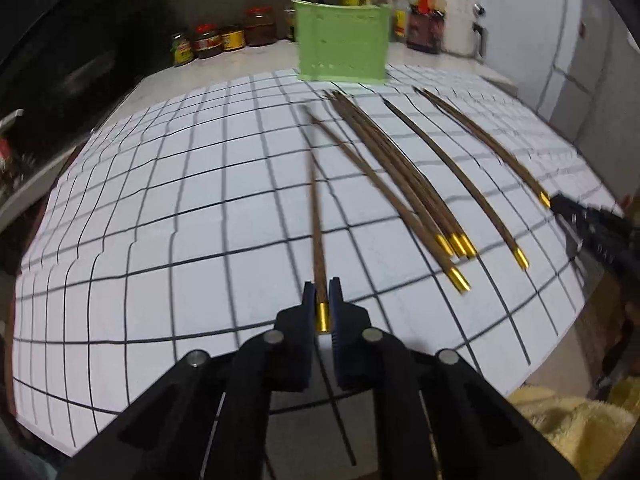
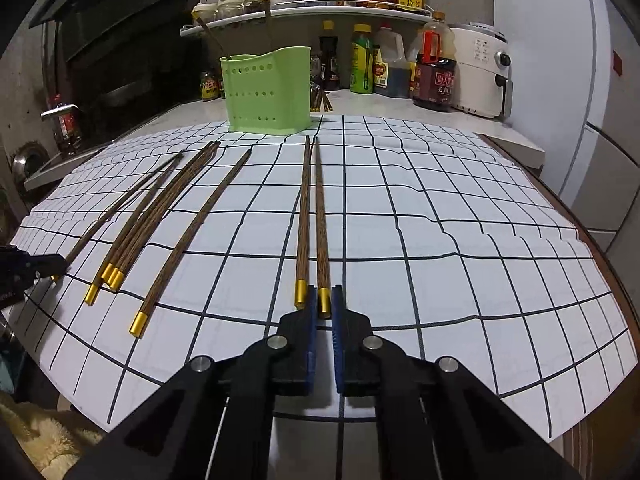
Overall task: Organize utensils
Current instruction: 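Close the left tool on another chopstick while the right tool grasps one too, then lift the left tool's chopstick toward the green holder while the right tool carries its own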
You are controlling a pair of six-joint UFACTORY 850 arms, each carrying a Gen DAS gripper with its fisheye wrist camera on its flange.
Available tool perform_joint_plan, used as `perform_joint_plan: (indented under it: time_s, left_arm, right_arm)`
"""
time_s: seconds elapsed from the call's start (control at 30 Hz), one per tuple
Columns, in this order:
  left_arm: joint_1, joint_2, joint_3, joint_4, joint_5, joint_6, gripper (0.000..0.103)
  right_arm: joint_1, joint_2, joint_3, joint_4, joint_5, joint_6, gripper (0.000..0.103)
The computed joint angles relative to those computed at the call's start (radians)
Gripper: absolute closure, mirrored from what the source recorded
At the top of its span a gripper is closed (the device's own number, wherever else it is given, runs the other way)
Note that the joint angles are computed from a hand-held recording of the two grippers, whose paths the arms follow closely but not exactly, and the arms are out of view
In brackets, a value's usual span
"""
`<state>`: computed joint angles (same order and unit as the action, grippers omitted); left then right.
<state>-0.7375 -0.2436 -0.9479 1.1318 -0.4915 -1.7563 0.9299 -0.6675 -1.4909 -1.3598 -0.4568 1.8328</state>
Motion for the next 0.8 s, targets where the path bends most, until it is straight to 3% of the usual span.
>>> perform_joint_plan:
  time_s: [0.1,0.3,0.57,0.67,0.8]
  left_arm:
    - [0.003,0.050,0.045,0.119,0.000,-0.145,0.096]
    - [-0.026,0.172,0.110,0.398,-0.143,-0.409,0.096]
    - [-0.025,0.265,0.095,0.544,-0.255,-0.470,0.097]
    - [-0.022,0.280,0.077,0.570,-0.298,-0.464,0.097]
    - [-0.005,0.298,0.067,0.602,-0.291,-0.463,0.097]
  right_arm:
    - [-0.003,0.015,0.015,-0.044,0.016,0.053,0.096]
    - [0.003,0.098,0.043,-0.244,-0.011,0.227,0.096]
    - [-0.015,0.165,0.000,-0.406,-0.046,0.358,0.096]
    - [-0.015,0.168,-0.042,-0.378,-0.068,0.294,0.096]
    - [-0.031,0.148,-0.115,-0.302,-0.067,0.178,0.096]
